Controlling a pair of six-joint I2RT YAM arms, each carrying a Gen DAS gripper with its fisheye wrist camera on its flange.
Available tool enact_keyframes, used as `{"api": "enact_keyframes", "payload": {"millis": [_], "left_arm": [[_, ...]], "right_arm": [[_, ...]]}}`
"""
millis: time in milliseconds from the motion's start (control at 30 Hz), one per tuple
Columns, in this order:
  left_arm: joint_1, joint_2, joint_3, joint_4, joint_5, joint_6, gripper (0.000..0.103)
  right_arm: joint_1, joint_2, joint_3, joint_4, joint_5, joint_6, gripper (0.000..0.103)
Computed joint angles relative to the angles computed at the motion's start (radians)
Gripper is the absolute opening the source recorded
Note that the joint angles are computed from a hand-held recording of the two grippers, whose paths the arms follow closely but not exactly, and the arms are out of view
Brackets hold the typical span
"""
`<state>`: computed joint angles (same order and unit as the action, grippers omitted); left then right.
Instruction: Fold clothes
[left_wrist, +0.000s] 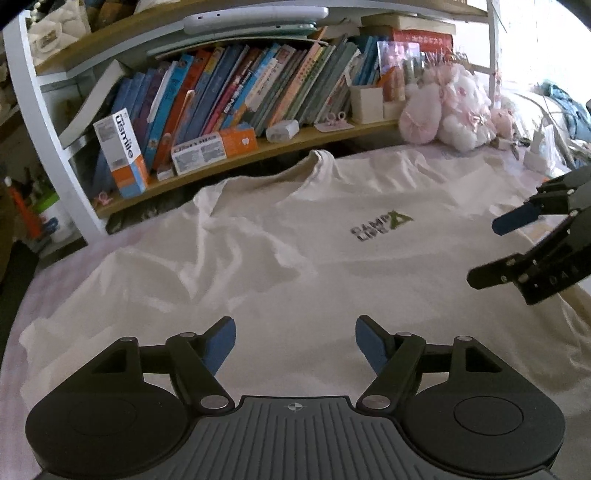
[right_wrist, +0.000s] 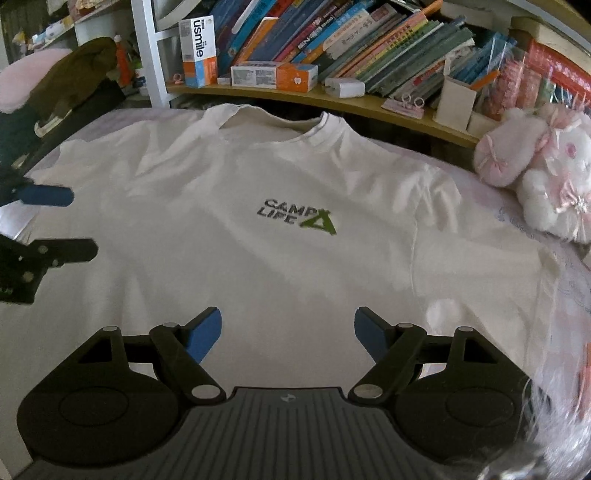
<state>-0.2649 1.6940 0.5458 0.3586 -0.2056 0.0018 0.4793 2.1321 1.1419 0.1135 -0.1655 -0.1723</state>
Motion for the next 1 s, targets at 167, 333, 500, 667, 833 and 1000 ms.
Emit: {"api": "enact_keyframes", "payload": {"millis": [167,333,500,667,833,1000], "left_arm": [[0.103,0.070,0.078,0.031,0.082,0.066,0.074],[0.163,0.139,0.153,0.086,0.108,0.112,0.072],[0.233,0.259,0.301,0.089,0.130,0.159,0.035],[0.273,0.374,0.461,0.061,0.146,0.158,0.026],[0.258,0.496,0.627,-0.008,0.189,0.165,0.018],[0.238,0.634,0.820,-0.091,0.098,0.168,0.018]], "right_arm": [[0.032,0.069,0.104,-0.015,0.056,0.028,0.078],[0.053,0.138,0.212,-0.013,0.094,0.086,0.078],[0.067,0.209,0.318,-0.051,0.115,0.127,0.064],[0.081,0.269,0.400,-0.129,0.117,0.136,0.042],[0.090,0.284,0.416,-0.145,0.122,0.139,0.042],[0.084,0.287,0.422,-0.151,0.108,0.133,0.043]]}}
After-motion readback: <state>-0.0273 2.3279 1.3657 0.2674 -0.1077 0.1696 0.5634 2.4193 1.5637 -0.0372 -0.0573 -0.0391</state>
